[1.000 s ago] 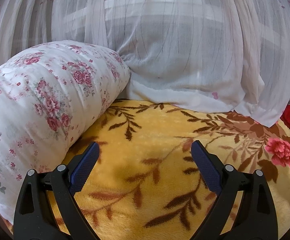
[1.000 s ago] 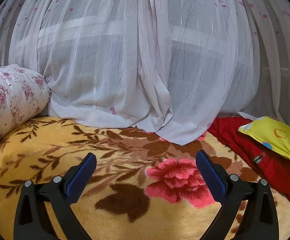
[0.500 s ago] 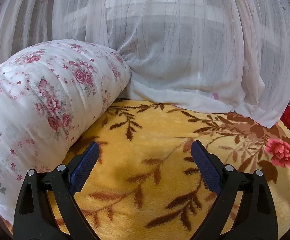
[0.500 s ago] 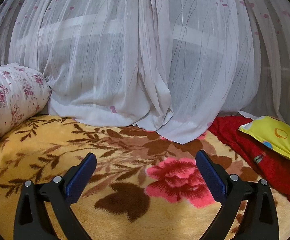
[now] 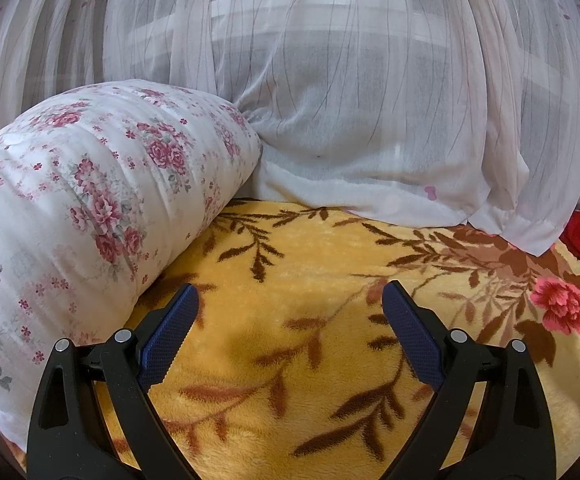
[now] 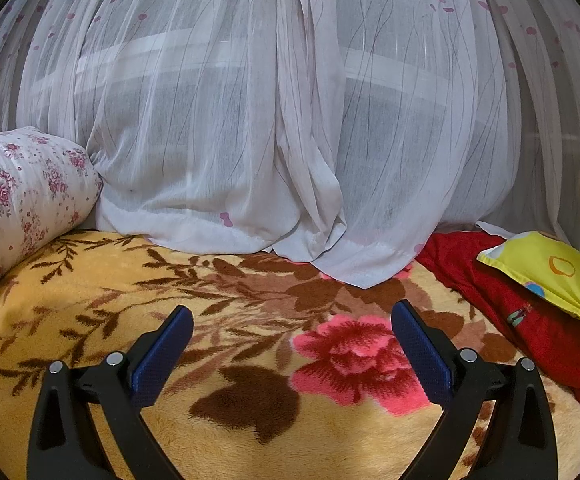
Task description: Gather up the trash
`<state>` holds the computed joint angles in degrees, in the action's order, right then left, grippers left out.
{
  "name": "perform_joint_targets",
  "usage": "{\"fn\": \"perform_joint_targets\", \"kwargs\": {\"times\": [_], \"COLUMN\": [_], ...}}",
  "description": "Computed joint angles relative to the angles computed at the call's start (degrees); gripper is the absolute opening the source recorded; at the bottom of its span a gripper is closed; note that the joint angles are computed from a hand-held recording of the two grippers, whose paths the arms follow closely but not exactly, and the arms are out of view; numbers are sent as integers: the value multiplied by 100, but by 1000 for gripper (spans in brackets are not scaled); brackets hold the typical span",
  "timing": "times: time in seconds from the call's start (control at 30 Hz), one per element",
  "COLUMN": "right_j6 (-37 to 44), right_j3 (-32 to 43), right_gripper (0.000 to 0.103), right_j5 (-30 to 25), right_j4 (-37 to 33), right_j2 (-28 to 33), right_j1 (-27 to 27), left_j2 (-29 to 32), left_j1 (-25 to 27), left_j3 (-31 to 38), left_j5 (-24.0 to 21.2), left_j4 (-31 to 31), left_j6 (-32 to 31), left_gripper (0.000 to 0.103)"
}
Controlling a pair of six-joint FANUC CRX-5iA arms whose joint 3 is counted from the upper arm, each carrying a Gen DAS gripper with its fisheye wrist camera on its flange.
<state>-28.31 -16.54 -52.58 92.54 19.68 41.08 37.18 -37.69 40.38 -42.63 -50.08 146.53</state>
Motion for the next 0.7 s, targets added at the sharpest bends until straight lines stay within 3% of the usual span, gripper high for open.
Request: {"fn": "perform_joint_targets", "kwargs": {"times": [0.7], "right_j6": [13], "right_j3": [-8], "right_gripper": [98], "right_j5": [24], "right_j4": [-18], "right_j2": [-15], "right_j1": [-10], "left_j2": [7], "left_j1": [-11], "left_j3": [14], "left_j5": [-19], "left_j4": [-12], "left_j6": [-15], "left_gripper": [91]}}
